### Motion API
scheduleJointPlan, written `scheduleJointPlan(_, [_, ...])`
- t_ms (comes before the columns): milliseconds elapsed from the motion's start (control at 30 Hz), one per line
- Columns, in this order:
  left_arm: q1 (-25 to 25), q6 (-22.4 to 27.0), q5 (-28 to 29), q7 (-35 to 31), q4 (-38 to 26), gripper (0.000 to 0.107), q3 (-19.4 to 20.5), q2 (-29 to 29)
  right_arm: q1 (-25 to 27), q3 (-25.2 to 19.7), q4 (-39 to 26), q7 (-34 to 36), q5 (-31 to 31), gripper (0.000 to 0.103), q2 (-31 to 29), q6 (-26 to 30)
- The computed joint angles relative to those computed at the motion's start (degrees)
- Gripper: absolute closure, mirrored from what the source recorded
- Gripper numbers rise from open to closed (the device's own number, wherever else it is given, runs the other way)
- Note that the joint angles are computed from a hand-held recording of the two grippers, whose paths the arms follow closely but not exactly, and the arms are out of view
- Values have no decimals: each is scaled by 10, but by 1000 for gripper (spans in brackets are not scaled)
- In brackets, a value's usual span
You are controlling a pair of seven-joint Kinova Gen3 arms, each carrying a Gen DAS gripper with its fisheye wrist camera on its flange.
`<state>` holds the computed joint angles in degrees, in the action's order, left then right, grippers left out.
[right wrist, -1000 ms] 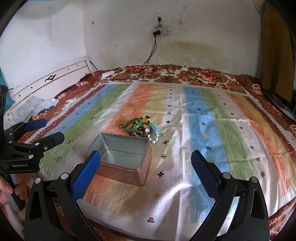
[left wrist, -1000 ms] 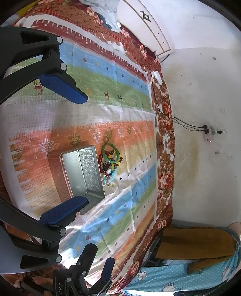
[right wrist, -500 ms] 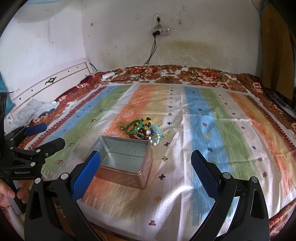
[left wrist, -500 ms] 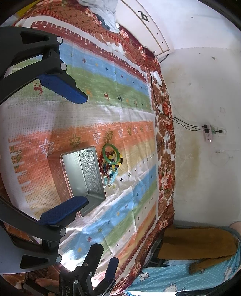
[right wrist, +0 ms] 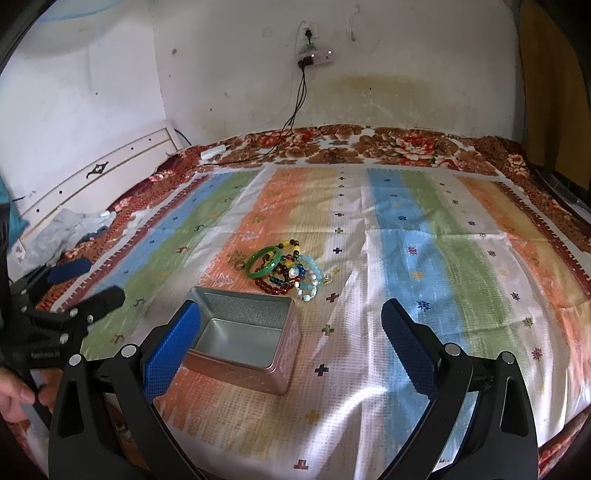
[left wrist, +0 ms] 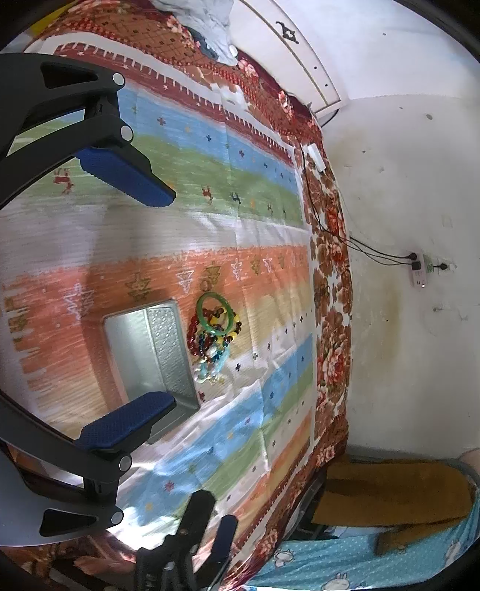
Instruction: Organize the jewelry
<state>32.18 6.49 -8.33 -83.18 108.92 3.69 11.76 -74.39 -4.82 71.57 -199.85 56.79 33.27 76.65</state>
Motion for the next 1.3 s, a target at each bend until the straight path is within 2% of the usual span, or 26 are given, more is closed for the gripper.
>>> scheduleJointPlan(100, [40,17,-23,19,-24,10,-37,15,8,9,16,-7,-12,4,-10,-35])
scheduleJointPlan(200, [37,28,-31,24,-41,10,-30,26,12,18,5,11,-15,4,-3,-36])
scheduleJointPlan(300, [6,54,-15,15,-71,10,2,45,14,28,-7,32,-16,4,3,-30])
scheduleJointPlan(433, [-6,86,-6,14,-104,10,13,67,25,37,-6,44,-19,4,2,-37])
scheduleJointPlan(633, [7,109,-18,26,-137,10,1,91,46,37,10,47,-30,4,-8,-54])
scheduleJointPlan(833, [-15,135,-1,7,-172,10,28,111,69,35,21,47,-36,4,-15,-74])
scheduleJointPlan(1033, [-10,164,-2,8,-215,10,19,137,88,35,23,57,-53,4,-15,-93])
scheduleJointPlan(1300, [-9,191,3,-1,-264,10,18,168,113,42,0,107,-83,4,2,-112])
